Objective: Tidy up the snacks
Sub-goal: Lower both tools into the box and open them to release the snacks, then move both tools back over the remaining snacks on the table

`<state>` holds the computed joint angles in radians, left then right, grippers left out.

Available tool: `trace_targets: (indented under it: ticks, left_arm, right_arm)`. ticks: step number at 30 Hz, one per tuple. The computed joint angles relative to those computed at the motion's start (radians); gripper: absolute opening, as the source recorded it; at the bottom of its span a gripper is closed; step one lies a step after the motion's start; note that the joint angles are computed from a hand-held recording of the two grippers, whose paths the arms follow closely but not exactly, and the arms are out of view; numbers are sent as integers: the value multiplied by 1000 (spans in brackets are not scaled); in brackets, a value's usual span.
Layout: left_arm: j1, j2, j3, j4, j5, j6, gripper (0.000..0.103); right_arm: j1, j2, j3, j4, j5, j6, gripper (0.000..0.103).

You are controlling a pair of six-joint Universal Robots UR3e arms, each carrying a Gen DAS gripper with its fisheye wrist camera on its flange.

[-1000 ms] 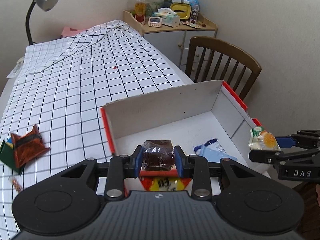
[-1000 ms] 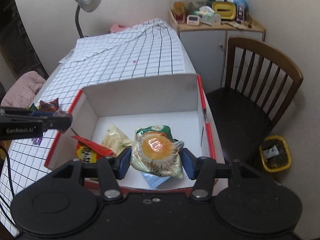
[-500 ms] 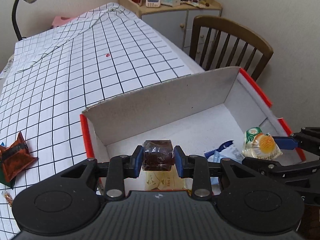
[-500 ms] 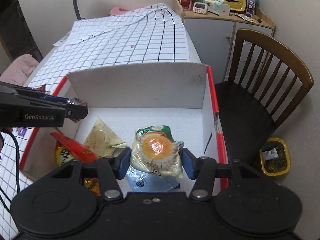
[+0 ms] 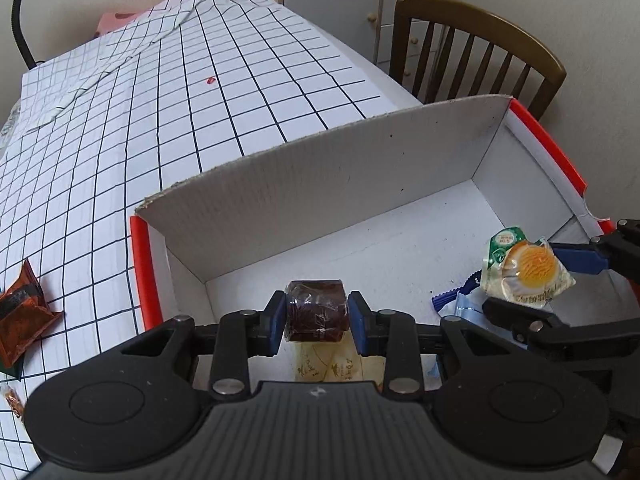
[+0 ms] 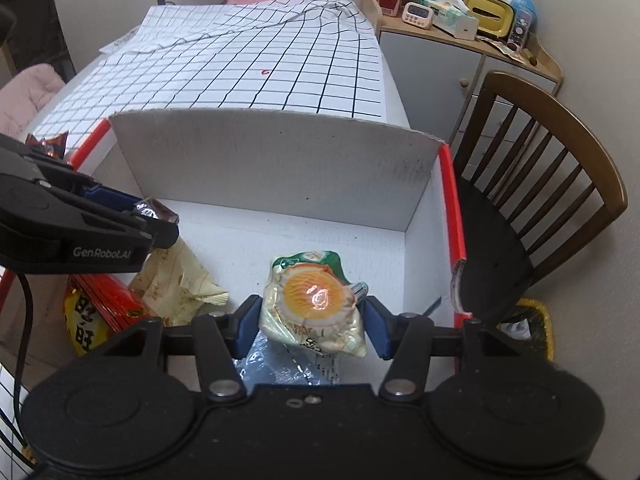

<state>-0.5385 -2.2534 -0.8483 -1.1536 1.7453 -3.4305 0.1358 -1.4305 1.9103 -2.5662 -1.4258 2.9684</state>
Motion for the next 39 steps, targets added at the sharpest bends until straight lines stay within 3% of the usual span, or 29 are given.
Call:
trace_targets:
  ticks: [10,14,19,27,39]
  left_arm:
    - [15,2,-5,-16,-31,-9,33]
    - [24,33,-46,9,-54,-32,43]
    - [16,90,-122,67,-53,-42,54]
    - [14,217,-278,166,-56,-51,55]
    - [2,447,-502,299,-25,-46,62]
  right_arm:
    - [36,4,-6,22,-53,-31,60]
    - [31,-12,11,11,-48,-20,63]
    - [-9,-63,47,14,-2,-4,72]
    - [-79,-193,124,17,84,8,85]
    - [-137,-408,180,76,208,40,89]
